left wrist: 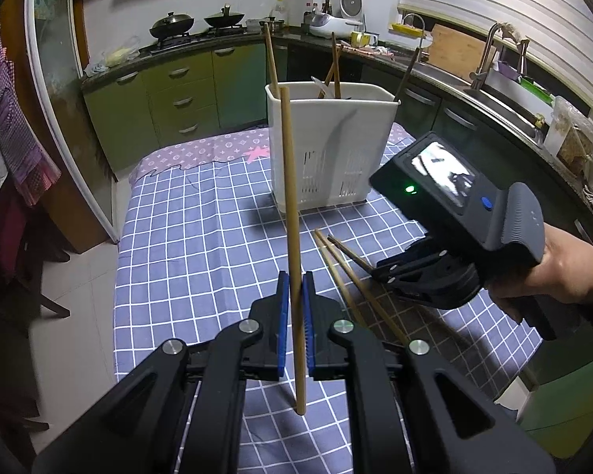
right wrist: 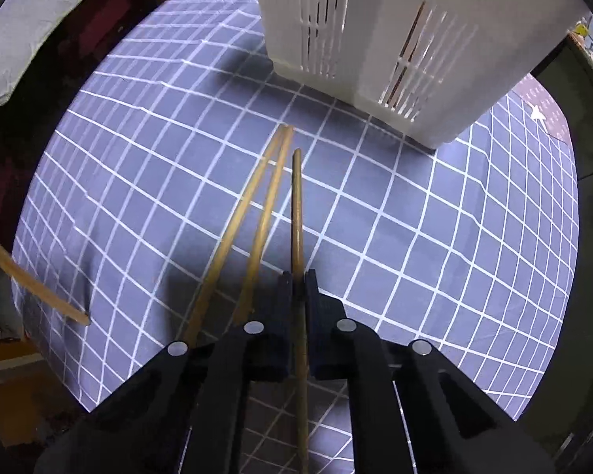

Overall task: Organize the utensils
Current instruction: 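Lift the chopstick upright with the left tool while the right tool lifts its chopstick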

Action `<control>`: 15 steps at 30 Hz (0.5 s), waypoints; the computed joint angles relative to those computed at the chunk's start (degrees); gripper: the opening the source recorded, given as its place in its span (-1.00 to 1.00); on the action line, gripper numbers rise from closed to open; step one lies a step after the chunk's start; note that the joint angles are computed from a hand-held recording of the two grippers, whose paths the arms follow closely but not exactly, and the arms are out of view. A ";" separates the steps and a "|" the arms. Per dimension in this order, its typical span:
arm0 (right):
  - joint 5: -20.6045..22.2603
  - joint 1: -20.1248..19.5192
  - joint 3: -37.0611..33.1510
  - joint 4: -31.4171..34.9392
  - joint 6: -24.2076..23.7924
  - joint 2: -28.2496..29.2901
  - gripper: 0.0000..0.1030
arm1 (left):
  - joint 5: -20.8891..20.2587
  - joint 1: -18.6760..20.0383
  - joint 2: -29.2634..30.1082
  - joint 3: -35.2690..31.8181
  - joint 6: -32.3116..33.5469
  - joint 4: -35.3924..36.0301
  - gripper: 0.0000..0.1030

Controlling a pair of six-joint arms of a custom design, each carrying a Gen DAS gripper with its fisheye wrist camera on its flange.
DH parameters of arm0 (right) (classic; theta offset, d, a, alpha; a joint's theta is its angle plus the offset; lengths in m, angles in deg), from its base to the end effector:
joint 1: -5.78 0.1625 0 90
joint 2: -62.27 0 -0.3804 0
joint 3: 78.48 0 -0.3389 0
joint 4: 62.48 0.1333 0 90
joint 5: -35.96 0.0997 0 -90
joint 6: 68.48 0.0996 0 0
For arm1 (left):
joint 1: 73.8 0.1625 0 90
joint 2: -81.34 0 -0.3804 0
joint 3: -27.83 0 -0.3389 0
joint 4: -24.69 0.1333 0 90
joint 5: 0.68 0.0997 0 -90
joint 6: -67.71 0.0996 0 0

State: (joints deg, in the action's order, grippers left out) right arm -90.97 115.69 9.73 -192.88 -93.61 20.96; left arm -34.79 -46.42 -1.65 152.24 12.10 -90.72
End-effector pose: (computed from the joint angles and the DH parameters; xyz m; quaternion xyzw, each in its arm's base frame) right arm 0.2759 -0.5460 0.0758 0.3793 -0.8679 -0.0681 0.3134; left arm -0.2391 -0.3668 0.2347 0.1186 0.8692 -0.3351 0.3438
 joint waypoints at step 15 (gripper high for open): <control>13.10 -0.51 10.50 -6.91 -4.77 -16.58 -0.87 | 0.50 -1.92 -1.17 0.62 -1.14 1.71 -0.87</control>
State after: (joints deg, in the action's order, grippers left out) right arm -77.87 115.18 20.24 -199.78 -98.38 4.38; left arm -34.29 -48.34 -2.82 152.86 10.96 -89.01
